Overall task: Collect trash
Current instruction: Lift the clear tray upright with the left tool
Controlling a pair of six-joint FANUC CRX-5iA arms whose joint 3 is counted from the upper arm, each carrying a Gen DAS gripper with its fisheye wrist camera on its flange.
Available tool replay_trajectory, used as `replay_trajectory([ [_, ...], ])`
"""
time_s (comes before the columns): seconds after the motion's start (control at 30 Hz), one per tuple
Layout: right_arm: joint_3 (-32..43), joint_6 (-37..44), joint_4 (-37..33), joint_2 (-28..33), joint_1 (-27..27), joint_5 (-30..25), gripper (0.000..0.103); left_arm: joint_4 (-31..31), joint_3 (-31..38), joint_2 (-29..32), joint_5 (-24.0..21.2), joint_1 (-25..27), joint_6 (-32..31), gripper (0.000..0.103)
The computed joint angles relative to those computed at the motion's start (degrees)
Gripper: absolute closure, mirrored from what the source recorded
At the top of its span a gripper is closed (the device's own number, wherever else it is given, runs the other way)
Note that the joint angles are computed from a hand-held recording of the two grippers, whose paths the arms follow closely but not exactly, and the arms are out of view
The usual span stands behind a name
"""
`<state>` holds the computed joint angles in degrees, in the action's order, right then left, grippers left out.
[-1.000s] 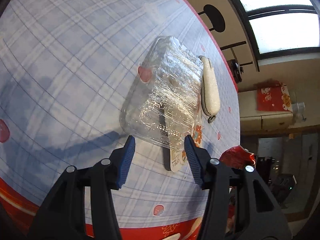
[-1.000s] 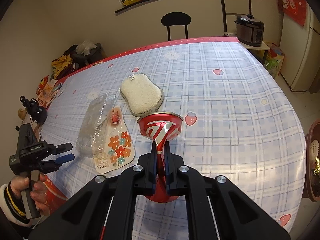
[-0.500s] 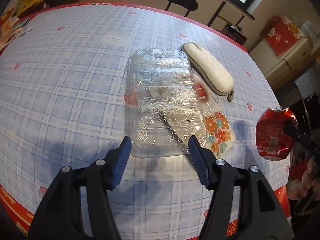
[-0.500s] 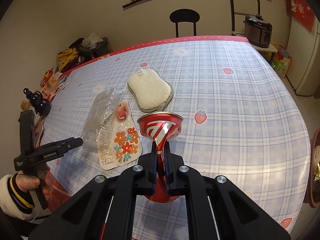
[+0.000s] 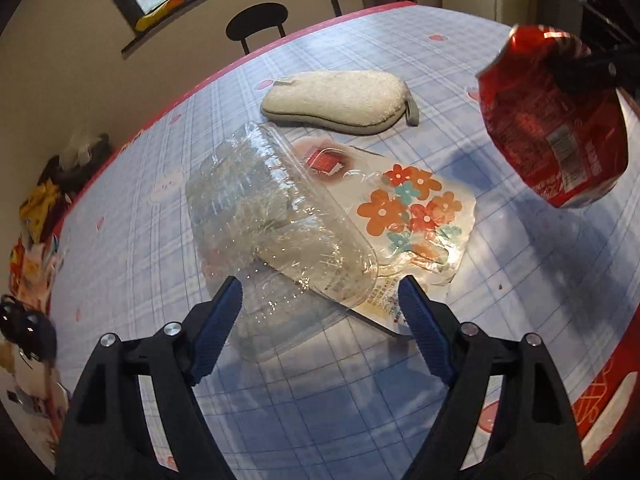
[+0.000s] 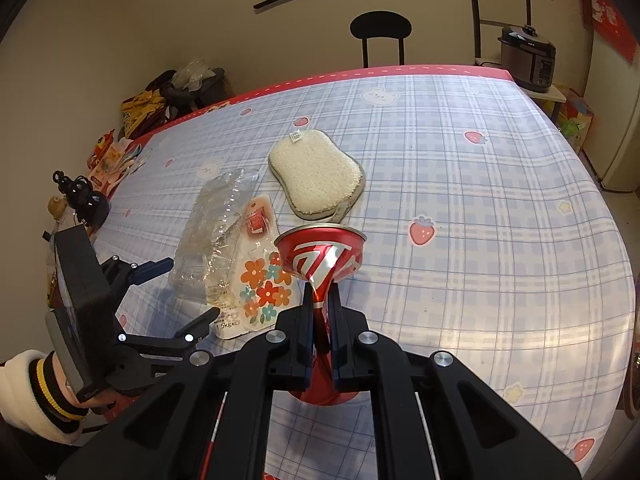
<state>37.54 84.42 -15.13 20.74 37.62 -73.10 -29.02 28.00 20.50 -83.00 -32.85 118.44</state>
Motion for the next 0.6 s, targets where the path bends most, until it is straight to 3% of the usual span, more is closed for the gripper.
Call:
replay_trajectory([
  [0.13,-1.1,-0.9,0.1,-0.6,-0.8,0.6,0.095,-4.1,2.9,2.7,-3.9,-1.7,-3.0,0.025],
  [0.37,-1.5,-1.0,-0.1,-0.8,-1.5,0.8,0.095,-8.2,3.9,4.1,-5.3,-3.0,-6.4,0.027],
  [0.4,-1.5,-0.9,-0.1,-0.8,-1.5,0.8,0.095,-8.3,3.5,3.9,-4.8,-2.9,-7.0,0.039],
  [0.47,-1.3,-0.8,-0.2,-0.7,-1.5,0.7,0.095,-8.6,3.7,4.0,-4.8,-2.8,-7.6,0.05],
  [0.6,-0.6,-0.5,-0.2,-0.5,-1.6,0.5,0.095,-7.9,1.5,0.9,-2.0,-2.1,-5.2,0.058],
])
